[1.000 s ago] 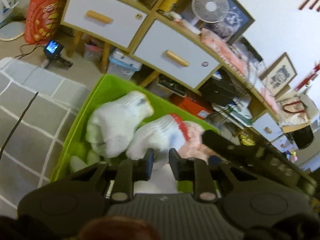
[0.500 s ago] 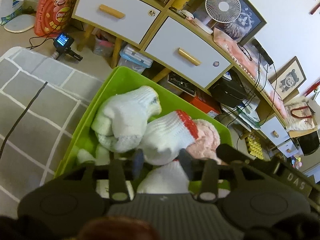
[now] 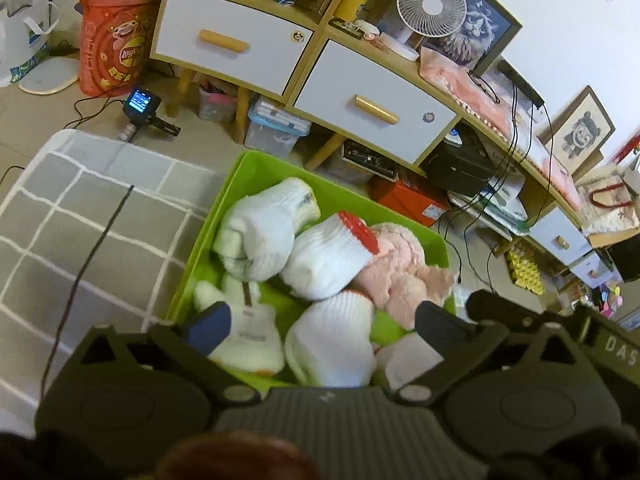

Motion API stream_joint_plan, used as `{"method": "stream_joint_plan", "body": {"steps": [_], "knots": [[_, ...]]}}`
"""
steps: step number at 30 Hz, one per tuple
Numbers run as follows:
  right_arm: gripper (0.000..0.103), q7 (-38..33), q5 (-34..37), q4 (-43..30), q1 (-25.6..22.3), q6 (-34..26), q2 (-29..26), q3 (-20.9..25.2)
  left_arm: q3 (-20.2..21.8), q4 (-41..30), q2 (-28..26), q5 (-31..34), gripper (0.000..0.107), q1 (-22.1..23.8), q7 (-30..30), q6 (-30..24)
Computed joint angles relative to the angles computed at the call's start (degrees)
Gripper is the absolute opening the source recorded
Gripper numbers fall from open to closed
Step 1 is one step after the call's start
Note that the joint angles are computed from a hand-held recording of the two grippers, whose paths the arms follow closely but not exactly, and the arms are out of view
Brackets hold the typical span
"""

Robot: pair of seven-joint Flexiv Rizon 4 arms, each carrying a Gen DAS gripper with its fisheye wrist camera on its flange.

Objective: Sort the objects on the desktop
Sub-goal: 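Withdraw both tools from the bin back toward the pile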

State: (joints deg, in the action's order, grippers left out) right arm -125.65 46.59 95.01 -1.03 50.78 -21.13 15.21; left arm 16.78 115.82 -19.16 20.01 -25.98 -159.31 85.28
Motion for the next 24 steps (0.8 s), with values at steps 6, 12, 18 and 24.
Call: {"method": "stream_joint_plan", "body": {"steps": [6,12,18,24], "knots": [[0.086,1.44,-0.91,3.01,-0.54,-2.70,3.77,-1.10,-1.75,2.53,4.48,2.50,0.102,0.13,-2.12,-4.59],[0.087,1.98,-1.94,6.61,-0.03,-4.79,7.39,-2.92,-5.61,5.05,8.98,5.84,0.102,2.28,-5.12,-9.62],[0.090,0.61,-2.56,10.64,0.63,-6.17,10.88,-4.49,-9.86,6.76,12.22,9.45,0.102,4.09,-7.64,-14.66],[0.091,-1.12,-2.95,14.56,1.76,-5.90,12.39,-5.75,-14.15,8.37,13.20,12.72,0.102,6.58,-10.41,-16.16]]}}
